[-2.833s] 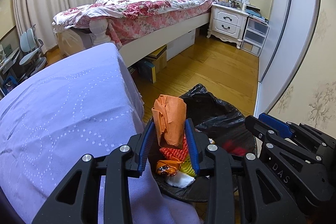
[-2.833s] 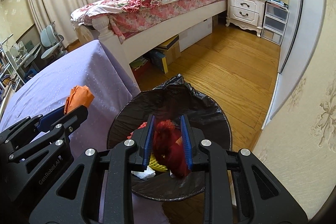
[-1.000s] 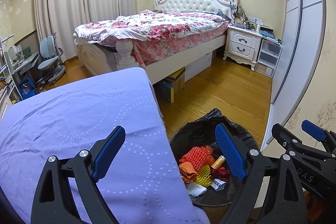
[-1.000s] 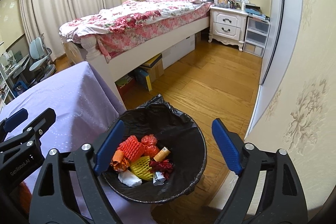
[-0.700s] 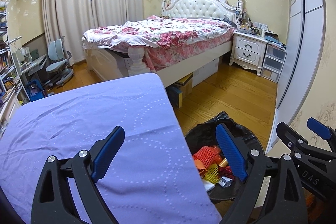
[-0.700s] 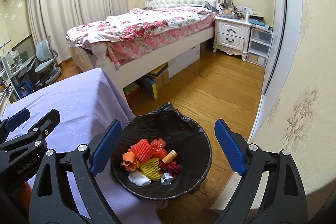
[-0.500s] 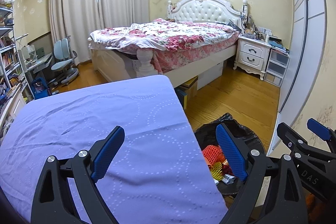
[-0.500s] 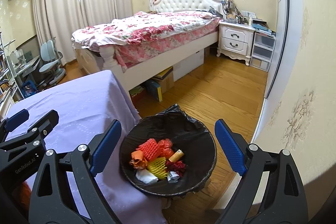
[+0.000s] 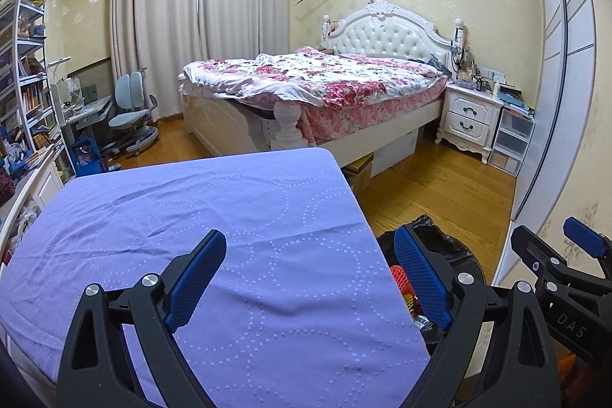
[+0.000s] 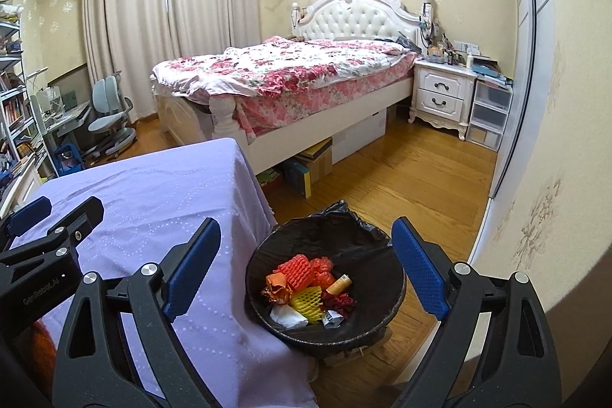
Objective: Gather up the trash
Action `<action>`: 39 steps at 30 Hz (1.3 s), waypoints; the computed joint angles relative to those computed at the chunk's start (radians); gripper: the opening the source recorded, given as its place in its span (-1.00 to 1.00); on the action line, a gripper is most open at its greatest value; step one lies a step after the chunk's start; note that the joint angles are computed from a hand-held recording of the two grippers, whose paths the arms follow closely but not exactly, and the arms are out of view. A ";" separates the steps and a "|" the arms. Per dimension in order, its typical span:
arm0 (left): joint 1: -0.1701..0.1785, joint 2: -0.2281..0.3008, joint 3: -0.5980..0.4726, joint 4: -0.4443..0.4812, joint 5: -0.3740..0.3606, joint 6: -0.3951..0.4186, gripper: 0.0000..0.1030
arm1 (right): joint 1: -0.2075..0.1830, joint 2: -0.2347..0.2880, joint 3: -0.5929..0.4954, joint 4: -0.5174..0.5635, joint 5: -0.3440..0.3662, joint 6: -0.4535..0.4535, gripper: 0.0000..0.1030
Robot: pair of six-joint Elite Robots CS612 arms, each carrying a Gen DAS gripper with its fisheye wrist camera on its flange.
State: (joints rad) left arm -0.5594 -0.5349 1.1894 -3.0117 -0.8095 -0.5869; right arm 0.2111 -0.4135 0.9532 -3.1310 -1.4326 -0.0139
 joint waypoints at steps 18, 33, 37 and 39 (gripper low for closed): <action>-0.001 -0.010 0.019 -0.007 0.002 -0.009 0.73 | 0.006 -0.012 0.018 -0.018 -0.002 -0.009 0.73; -0.001 -0.009 0.016 -0.003 0.002 -0.011 0.73 | 0.006 -0.012 0.018 -0.017 -0.003 -0.010 0.73; -0.001 -0.008 0.015 -0.005 0.003 -0.009 0.73 | 0.006 -0.012 0.018 -0.017 -0.002 -0.009 0.73; -0.001 -0.009 0.016 -0.003 -0.001 -0.009 0.73 | 0.006 -0.012 0.018 -0.016 -0.003 -0.010 0.73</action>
State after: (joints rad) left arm -0.5601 -0.5439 1.2052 -3.0147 -0.8100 -0.5962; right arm 0.2174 -0.4253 0.9709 -3.1471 -1.4357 -0.0237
